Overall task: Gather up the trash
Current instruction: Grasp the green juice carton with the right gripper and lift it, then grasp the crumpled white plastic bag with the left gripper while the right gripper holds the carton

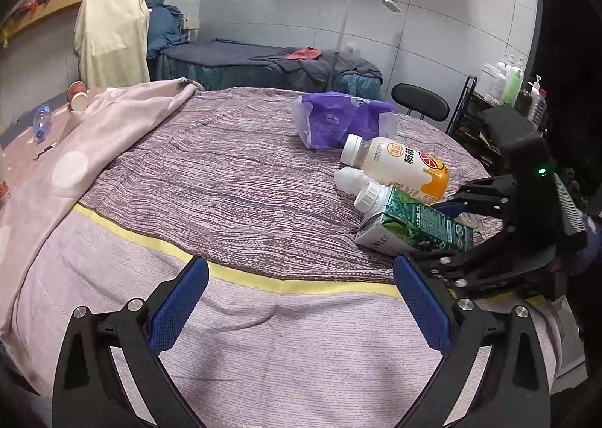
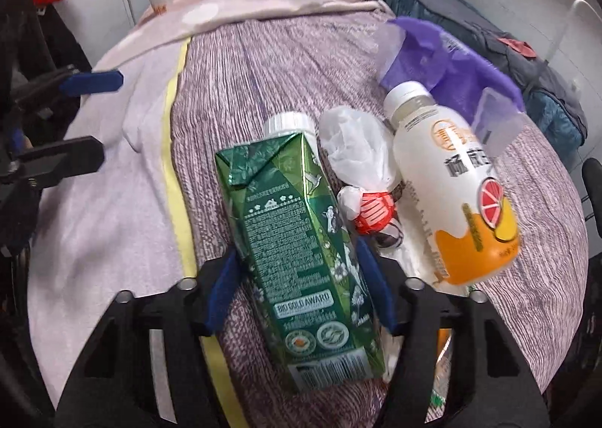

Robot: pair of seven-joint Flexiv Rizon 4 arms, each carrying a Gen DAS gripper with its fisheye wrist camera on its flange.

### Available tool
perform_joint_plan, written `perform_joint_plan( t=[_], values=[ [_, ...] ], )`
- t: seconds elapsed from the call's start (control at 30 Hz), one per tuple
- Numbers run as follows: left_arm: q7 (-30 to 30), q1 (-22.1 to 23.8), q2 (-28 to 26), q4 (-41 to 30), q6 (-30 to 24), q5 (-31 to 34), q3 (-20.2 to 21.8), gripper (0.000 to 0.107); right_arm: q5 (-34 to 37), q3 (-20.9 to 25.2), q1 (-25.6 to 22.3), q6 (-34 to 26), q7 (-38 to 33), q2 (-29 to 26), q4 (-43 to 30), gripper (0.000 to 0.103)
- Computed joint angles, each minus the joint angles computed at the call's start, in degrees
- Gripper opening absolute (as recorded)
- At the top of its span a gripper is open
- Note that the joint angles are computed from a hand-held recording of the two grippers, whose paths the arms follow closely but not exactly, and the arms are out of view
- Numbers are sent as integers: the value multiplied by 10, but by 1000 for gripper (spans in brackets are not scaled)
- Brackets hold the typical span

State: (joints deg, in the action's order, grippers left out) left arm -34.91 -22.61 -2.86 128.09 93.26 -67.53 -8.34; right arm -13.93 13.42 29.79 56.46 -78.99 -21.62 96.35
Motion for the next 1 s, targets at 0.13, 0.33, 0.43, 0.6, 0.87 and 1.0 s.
perform_joint_plan(
  t=[0.13, 0.33, 0.43, 0.6, 0.87, 1.0],
  values=[
    [7, 4, -6, -6, -12, 4, -1, 97, 1, 1, -1, 9, -5, 2, 4, 51],
    [-17, 21, -18, -22, -52, 47, 0, 97, 41, 10, -16, 86, 25, 47, 47, 50],
    [-59, 41, -32, -45, -107, 108, 5, 97, 31, -5, -17, 144, 85, 85, 90, 50],
    [-85, 63, -65, -95, -165, 164, -8, 90, -68, -43, -25, 223, 239, 149, 177, 50],
    [-163, 96, -141, -206, -306, 235, -25, 77, -275, -51, -81, 268, 481, 202, 267, 51],
    [-201, 101, -163, -237, -337, 249, -32, 75, -338, -41, -113, 285, 560, 215, 295, 51]
  ],
)
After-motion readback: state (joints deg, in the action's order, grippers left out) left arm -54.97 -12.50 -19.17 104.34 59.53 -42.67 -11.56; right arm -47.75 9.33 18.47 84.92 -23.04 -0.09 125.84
